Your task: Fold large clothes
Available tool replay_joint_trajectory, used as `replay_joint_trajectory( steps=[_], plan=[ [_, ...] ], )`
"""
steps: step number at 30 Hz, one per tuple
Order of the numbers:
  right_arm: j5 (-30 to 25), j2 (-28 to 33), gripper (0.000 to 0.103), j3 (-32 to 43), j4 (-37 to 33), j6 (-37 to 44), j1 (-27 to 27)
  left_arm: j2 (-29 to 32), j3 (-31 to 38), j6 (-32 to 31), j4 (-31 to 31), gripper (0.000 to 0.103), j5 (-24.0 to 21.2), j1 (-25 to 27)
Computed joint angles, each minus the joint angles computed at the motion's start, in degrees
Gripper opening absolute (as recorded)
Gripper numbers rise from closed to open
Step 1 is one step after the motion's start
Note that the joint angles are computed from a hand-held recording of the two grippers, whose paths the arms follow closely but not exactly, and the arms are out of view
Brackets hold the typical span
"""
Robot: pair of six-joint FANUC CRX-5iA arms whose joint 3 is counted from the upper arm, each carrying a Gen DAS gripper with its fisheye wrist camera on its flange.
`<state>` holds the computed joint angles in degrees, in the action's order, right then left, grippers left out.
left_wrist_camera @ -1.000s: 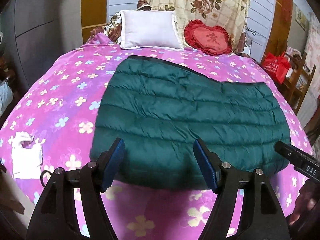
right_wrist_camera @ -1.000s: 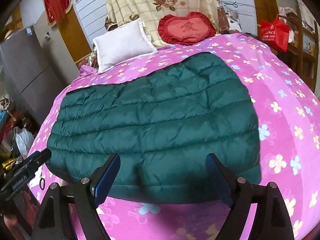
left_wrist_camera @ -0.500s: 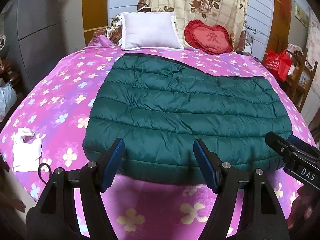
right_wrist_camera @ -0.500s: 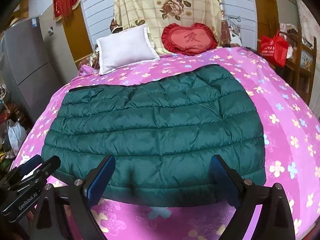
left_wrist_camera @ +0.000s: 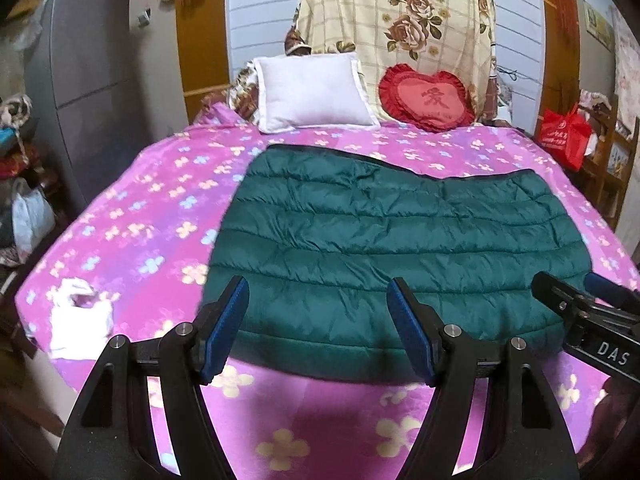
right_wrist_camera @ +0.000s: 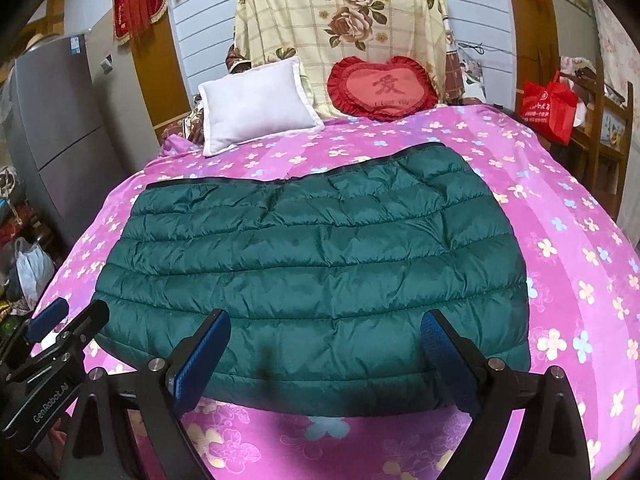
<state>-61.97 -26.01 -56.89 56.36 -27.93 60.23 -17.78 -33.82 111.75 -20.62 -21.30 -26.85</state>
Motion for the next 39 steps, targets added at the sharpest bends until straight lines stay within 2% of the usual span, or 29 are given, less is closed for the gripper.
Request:
replay_joint_trajectory(
  steps=[2,5,8,16,19,39],
  plan=[
    [0.34,-0.08,0.095,-0.05,-0.03,-0.12,-0.09,0.56,1.85,5.40,-5.57,0.072,-2.38,-2.06],
    [1.22,-0.33,0.095,-0.26,-0.40,-0.07,-0.42,0.55,1.30,3.76,-4.16,0.072,-1.84,-1.68],
    [1.39,-0.32,0.095,-0.31,-0.67,-0.11,-0.43,0.80,2.33,7.60,-7.50,0.072,-3.29,-2.93],
    [2.05,0.34,0.095,-0.09,-0.57,0.10,-0.73,0.19,0.42,2.25,-1.45,0.072,-0.93,-0.61],
    [2.52,0.66,0.095,-0.04,-0.55,0.18,-0.84,-0.07,-1.55,-4.43,5.20,0.072,1.04,1.39],
    [5.79,1.50,0.095,0.11,-0.77,0.66,-3.28,1.67,0.19,-1.40,2.49,0.072,-0.28,0.32]
  ],
)
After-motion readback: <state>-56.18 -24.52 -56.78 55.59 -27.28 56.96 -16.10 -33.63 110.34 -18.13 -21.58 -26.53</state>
